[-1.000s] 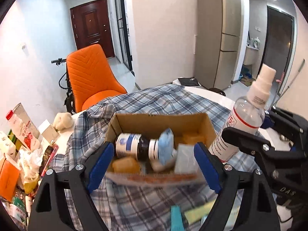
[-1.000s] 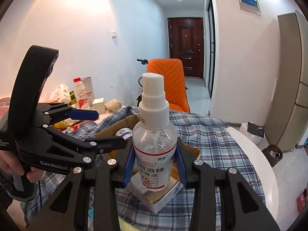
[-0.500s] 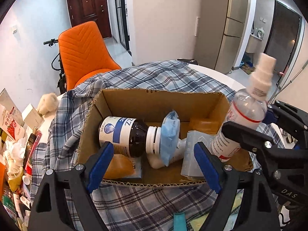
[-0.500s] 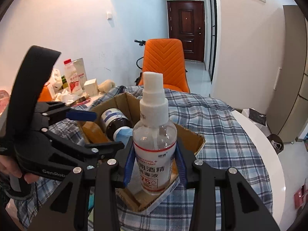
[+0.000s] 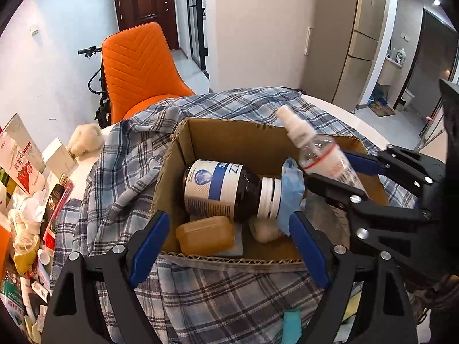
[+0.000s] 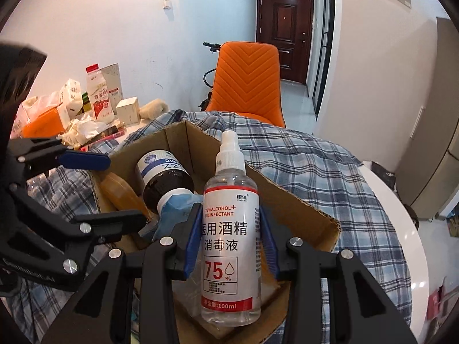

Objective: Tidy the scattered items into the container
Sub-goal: 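Open the right gripper to release the spray bottle and withdraw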

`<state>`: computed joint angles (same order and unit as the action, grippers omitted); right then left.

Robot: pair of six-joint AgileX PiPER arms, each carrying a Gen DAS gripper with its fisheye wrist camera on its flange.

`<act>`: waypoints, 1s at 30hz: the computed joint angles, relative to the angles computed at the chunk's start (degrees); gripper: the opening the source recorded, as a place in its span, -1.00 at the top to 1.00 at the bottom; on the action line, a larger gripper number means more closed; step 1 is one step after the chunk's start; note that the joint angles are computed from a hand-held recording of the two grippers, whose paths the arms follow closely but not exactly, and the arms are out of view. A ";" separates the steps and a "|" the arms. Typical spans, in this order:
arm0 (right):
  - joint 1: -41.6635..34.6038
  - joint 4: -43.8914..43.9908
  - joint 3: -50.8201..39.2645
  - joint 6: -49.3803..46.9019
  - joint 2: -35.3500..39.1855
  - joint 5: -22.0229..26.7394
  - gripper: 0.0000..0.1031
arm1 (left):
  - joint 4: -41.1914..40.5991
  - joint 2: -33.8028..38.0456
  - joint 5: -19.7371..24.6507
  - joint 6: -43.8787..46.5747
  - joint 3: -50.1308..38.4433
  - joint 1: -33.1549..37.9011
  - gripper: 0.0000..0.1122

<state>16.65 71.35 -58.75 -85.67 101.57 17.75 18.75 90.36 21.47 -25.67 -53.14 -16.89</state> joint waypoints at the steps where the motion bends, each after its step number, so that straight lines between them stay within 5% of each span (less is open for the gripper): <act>1: -0.73 -2.25 -0.74 2.31 0.28 1.75 0.27 | 2.03 -0.11 0.00 -1.59 0.30 -0.19 -0.55; 3: -1.95 -5.95 -1.72 5.81 0.52 4.38 0.23 | 1.26 0.00 -0.29 -0.21 0.56 0.09 -0.55; 14: -6.80 2.77 5.86 -3.34 -10.16 9.86 0.04 | 4.47 -0.23 -1.13 -4.06 1.39 -0.73 -0.55; 25: -12.64 6.15 20.84 -15.30 -22.36 19.21 -0.79 | -1.04 -10.44 -1.48 1.96 10.35 -3.09 -0.56; 30: -14.85 3.58 25.77 -19.47 -24.01 20.88 -0.80 | 10.81 -10.94 -0.22 -9.25 14.70 -10.22 -0.56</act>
